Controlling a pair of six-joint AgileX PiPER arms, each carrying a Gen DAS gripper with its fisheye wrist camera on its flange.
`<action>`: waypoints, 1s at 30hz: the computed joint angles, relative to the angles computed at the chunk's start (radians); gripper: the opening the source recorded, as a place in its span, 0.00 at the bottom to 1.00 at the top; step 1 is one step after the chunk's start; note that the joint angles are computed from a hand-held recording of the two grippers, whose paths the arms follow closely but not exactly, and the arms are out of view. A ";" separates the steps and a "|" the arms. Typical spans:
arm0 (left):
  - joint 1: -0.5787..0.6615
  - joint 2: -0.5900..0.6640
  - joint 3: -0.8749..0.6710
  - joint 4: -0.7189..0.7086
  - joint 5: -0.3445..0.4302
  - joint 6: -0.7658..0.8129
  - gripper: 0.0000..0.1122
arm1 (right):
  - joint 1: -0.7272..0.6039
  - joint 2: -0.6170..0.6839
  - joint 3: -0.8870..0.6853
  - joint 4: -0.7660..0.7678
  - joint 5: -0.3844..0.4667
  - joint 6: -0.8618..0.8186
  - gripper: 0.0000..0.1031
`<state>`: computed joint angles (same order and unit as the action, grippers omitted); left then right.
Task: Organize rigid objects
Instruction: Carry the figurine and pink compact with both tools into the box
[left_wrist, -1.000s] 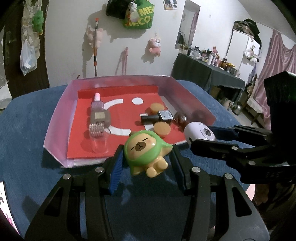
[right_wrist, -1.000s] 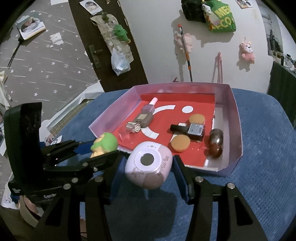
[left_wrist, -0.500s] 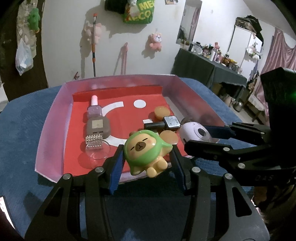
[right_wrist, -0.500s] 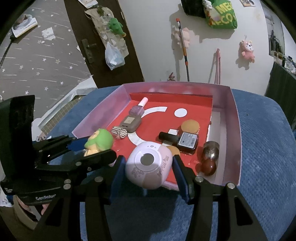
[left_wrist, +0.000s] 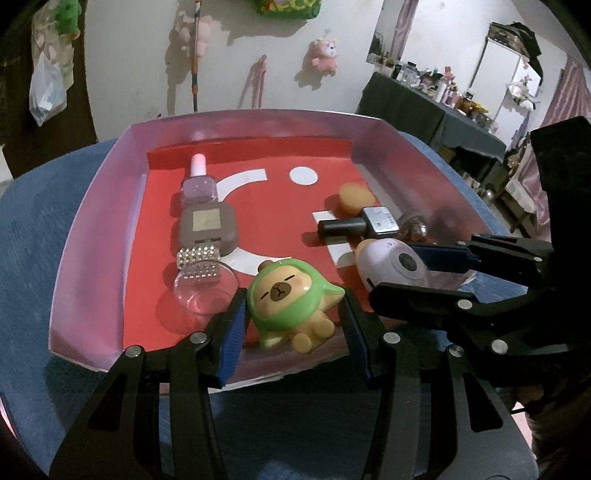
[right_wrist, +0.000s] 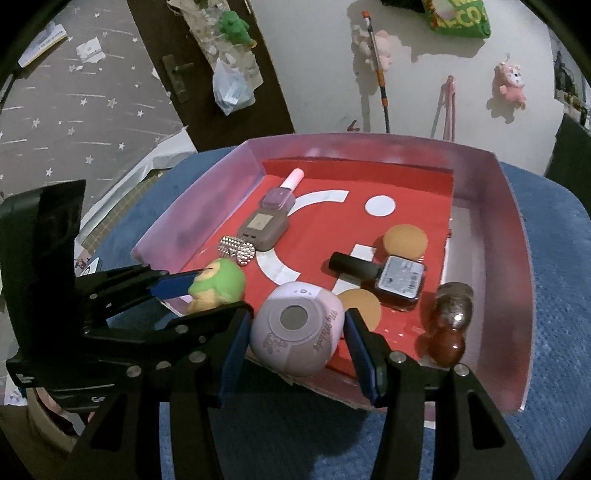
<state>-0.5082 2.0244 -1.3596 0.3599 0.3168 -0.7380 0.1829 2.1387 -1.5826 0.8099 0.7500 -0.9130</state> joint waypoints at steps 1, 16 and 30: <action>0.007 0.004 -0.004 -0.016 0.000 0.017 0.42 | 0.003 0.007 -0.011 -0.006 0.007 0.006 0.53; 0.072 0.045 -0.020 -0.109 0.017 0.083 0.42 | 0.023 0.114 -0.166 -0.070 0.095 0.114 0.53; 0.074 0.040 -0.015 -0.168 0.008 0.160 0.41 | 0.054 0.123 -0.169 -0.166 0.024 0.154 0.53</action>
